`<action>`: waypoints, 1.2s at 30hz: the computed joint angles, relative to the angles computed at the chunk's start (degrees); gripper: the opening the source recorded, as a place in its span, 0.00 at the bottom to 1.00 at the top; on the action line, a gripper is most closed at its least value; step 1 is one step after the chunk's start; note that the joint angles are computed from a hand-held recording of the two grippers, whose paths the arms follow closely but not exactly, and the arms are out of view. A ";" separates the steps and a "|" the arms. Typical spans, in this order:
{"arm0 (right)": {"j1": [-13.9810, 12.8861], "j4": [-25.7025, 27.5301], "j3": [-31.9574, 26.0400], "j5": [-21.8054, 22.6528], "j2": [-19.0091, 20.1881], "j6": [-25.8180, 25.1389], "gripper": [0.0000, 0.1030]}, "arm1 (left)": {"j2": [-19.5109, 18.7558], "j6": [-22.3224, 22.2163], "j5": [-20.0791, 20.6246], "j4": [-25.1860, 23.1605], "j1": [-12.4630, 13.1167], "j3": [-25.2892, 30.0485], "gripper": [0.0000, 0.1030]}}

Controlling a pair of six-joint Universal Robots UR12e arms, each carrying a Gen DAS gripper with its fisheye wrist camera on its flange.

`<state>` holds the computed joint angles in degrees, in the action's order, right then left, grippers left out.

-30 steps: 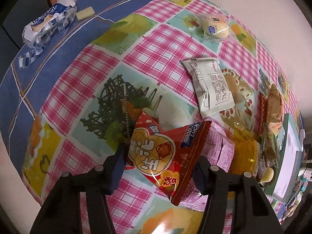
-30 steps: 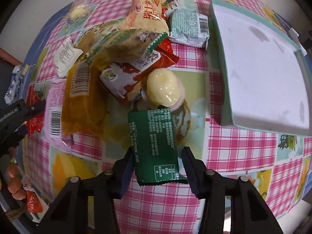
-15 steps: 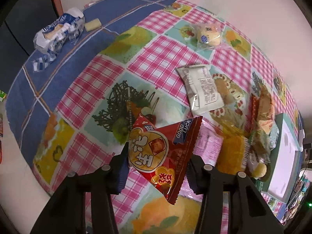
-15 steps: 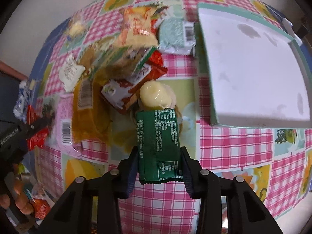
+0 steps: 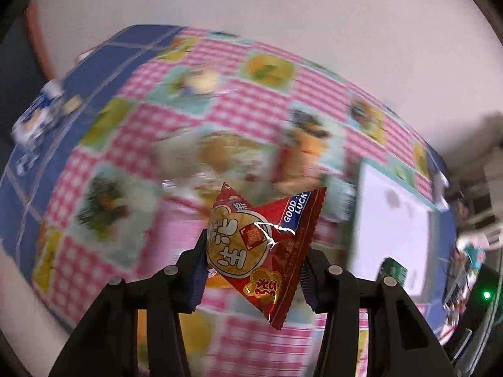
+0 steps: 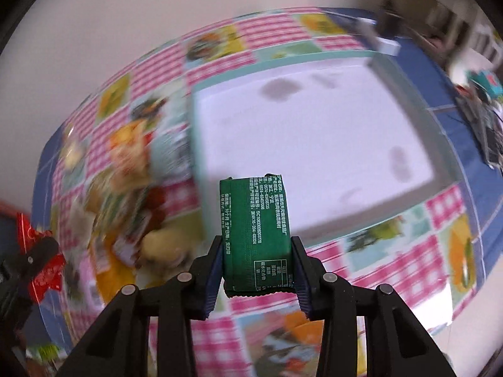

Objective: Organize snacks
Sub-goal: 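Carry both snacks over the white tray and open both tools to drop them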

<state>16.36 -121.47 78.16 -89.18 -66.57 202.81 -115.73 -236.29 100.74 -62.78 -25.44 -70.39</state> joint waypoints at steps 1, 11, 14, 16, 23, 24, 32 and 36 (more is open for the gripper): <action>-0.32 0.03 -0.13 -0.47 0.05 0.96 0.41 | -1.08 1.00 -0.42 0.03 -0.33 1.52 0.50; -4.07 1.11 -1.42 -2.88 0.98 7.12 0.41 | -12.62 9.43 -3.65 -2.96 -2.35 17.49 0.50; -4.73 2.07 -2.37 -4.34 1.97 8.42 0.41 | -15.17 10.56 -4.42 -3.54 -2.53 20.84 0.50; -5.09 2.80 -3.24 -4.64 2.84 9.37 0.41 | -16.93 11.34 -4.86 -4.45 -2.64 23.34 0.50; -6.04 2.39 -6.11 -6.57 5.43 9.69 0.41 | -21.96 14.13 -5.57 -5.90 -2.57 30.73 0.50; -6.20 2.15 -6.24 -6.88 5.58 9.65 0.41 | -22.38 14.41 -5.60 -5.99 -2.54 31.37 0.50; -7.14 1.45 -6.57 -7.17 6.02 10.70 0.49 | -24.44 14.46 -7.99 -7.07 -2.00 34.40 0.73; -7.04 1.31 -6.71 -6.86 5.94 9.22 0.67 | -24.00 12.07 -5.48 -9.07 -2.25 34.83 0.74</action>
